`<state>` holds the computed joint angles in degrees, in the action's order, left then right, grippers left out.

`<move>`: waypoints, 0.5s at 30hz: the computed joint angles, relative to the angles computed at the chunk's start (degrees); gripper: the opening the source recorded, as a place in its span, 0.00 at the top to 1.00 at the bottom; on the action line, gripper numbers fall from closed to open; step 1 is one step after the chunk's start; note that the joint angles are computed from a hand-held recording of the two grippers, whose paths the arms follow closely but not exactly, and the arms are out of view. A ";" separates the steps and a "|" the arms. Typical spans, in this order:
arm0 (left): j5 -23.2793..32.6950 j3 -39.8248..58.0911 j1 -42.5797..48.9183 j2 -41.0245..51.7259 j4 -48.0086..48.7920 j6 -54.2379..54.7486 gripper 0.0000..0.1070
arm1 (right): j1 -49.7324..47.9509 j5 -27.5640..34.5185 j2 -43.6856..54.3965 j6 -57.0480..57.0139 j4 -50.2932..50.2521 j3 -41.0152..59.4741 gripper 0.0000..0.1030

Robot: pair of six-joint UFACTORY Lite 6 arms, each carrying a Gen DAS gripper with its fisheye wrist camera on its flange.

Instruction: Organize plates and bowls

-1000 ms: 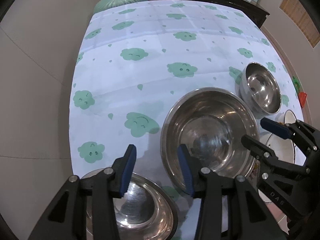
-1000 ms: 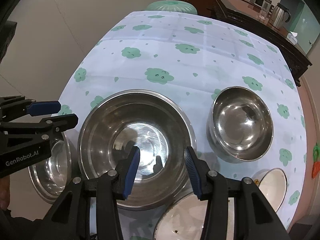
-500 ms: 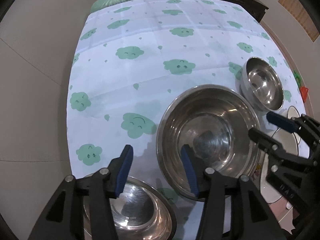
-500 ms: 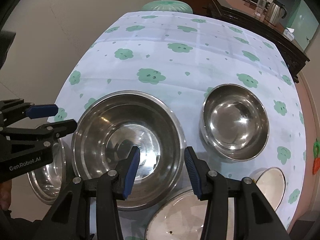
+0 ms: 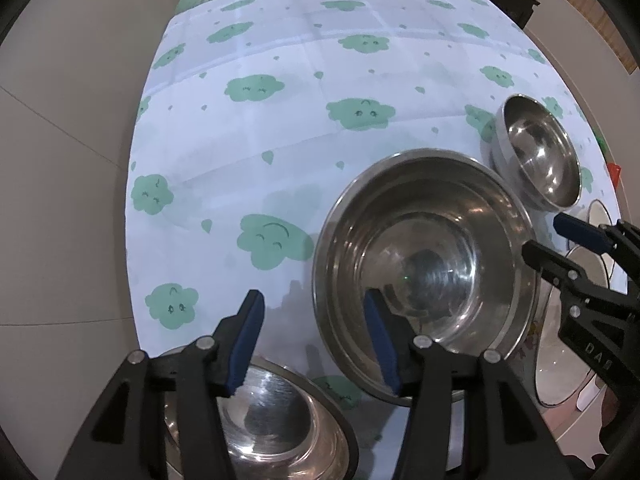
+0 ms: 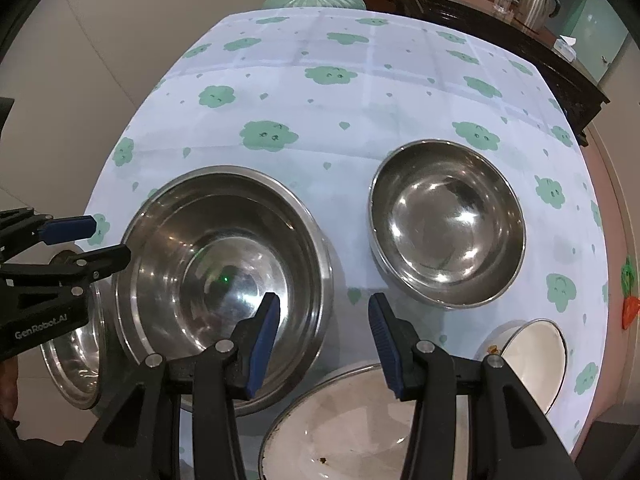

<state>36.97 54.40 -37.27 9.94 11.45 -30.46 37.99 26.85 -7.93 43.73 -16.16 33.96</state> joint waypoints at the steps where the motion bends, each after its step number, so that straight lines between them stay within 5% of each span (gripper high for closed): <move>1: 0.01 0.03 -0.01 0.19 -0.10 0.14 0.49 | -0.39 -0.23 0.13 -0.48 0.50 -0.14 0.53; 15: -0.85 0.13 0.08 3.36 0.25 0.53 0.47 | -2.73 -2.43 2.60 -4.73 4.67 -0.46 0.53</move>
